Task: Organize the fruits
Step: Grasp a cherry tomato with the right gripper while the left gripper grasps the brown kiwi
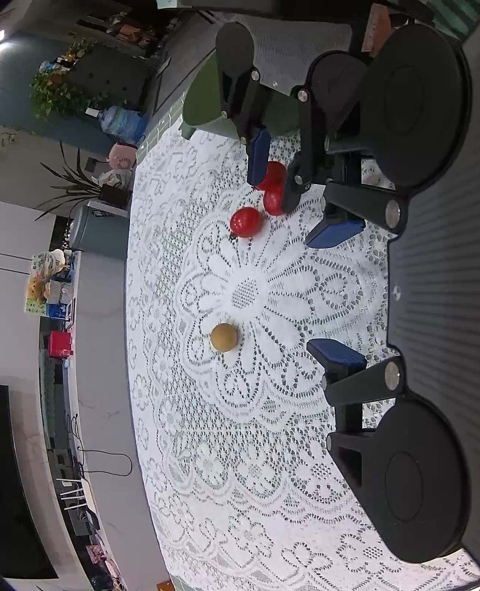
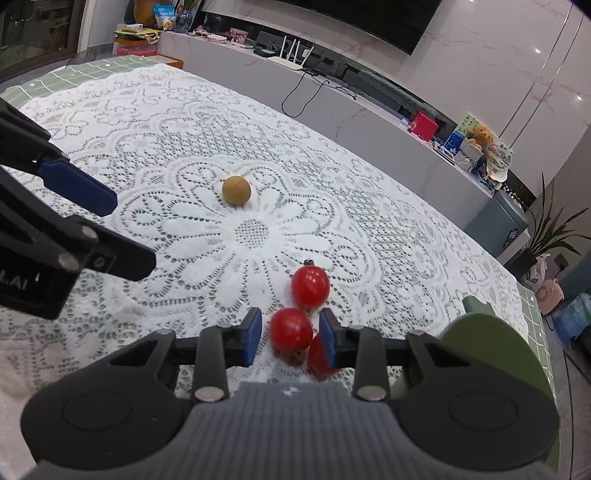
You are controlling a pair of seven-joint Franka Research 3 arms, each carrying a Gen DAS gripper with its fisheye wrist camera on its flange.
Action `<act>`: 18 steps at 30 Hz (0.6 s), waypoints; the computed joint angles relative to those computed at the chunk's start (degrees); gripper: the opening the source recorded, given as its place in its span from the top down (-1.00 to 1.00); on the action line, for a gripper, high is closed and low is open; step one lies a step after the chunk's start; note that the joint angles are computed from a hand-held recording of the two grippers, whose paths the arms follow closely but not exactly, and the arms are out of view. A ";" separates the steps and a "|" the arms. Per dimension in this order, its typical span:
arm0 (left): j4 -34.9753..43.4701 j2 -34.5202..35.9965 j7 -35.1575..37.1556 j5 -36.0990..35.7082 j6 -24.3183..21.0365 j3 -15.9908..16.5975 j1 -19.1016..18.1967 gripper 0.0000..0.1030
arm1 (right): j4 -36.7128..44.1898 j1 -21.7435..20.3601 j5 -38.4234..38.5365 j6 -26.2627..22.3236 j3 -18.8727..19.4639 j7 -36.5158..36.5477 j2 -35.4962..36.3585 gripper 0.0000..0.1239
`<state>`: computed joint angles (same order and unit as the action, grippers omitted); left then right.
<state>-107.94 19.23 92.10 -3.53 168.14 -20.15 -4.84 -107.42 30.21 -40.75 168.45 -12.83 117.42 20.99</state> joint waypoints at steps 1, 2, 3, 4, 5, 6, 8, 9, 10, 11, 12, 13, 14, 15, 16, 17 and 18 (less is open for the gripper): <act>0.23 0.21 0.11 -0.16 -0.10 -0.14 0.14 -0.29 | 0.33 -0.36 0.64 -0.33 0.41 -0.60 0.31 0.56; 0.44 0.43 0.35 -0.39 -0.14 -0.37 0.34 -0.29 | 0.52 -0.60 1.20 -0.53 0.67 -1.05 0.52 0.57; 0.71 0.62 0.50 -0.44 -0.27 -0.46 0.39 -0.29 | 0.61 -0.59 1.35 -0.39 0.59 -1.18 0.68 0.57; 0.97 0.85 0.68 -0.40 -0.36 -0.49 0.41 -0.29 | 0.57 -0.28 1.08 -0.16 0.25 -1.03 0.75 0.57; 1.45 1.22 0.68 -0.16 -0.56 -0.32 0.25 -0.29 | 0.68 -0.11 0.94 -0.09 0.05 -1.12 0.91 0.57; 1.93 1.57 0.61 0.16 -0.91 -0.10 0.04 -0.29 | 0.81 0.00 0.87 -0.01 -0.07 -1.33 1.12 0.57; 2.67 2.14 0.30 0.70 -1.42 0.31 -0.32 -0.29 | 1.07 -0.25 1.58 0.04 0.23 -2.41 1.44 0.57; 3.02 2.44 0.19 0.87 -1.57 0.44 -0.39 -0.29 | 1.16 -0.47 2.16 0.08 0.50 -3.17 1.60 0.56; 3.48 2.82 -0.04 1.12 -1.76 0.64 -0.54 -0.29 | 1.25 -0.23 2.16 0.25 0.23 -3.40 1.78 0.56; 3.90 3.16 -0.29 1.33 -1.89 0.81 -0.65 -0.29 | 1.39 0.03 2.07 0.32 -0.09 -3.68 1.96 0.56; 4.35 3.55 -0.47 1.44 -1.98 0.90 -0.64 -0.29 | 1.54 0.22 2.04 0.42 -0.35 -3.97 2.14 0.58; 4.87 3.99 -0.57 1.46 -2.15 0.88 -0.54 -0.29 | 1.62 0.60 1.84 0.69 -0.89 -3.67 2.30 0.61; 5.32 4.39 -0.62 1.49 -2.26 0.86 -0.42 -0.28 | 1.62 0.56 2.28 0.92 -0.93 -3.73 2.37 0.61; 5.92 4.89 -0.74 1.58 -2.42 0.91 -0.38 -0.25 | 1.55 0.51 2.86 1.16 -0.95 -3.74 2.35 0.62; 6.47 5.34 -0.84 1.78 -2.49 1.00 -0.39 -0.24 | 1.44 0.58 3.33 1.62 -1.17 -3.45 2.30 0.62; 7.12 5.83 -1.09 2.17 -2.54 1.27 -0.58 -0.23 | 1.28 0.68 3.74 2.18 -1.40 -3.24 2.21 0.62; 7.92 6.39 -1.50 2.80 -2.64 1.75 -0.95 -0.22 | 1.05 0.69 4.33 2.87 -1.55 -3.08 2.03 0.62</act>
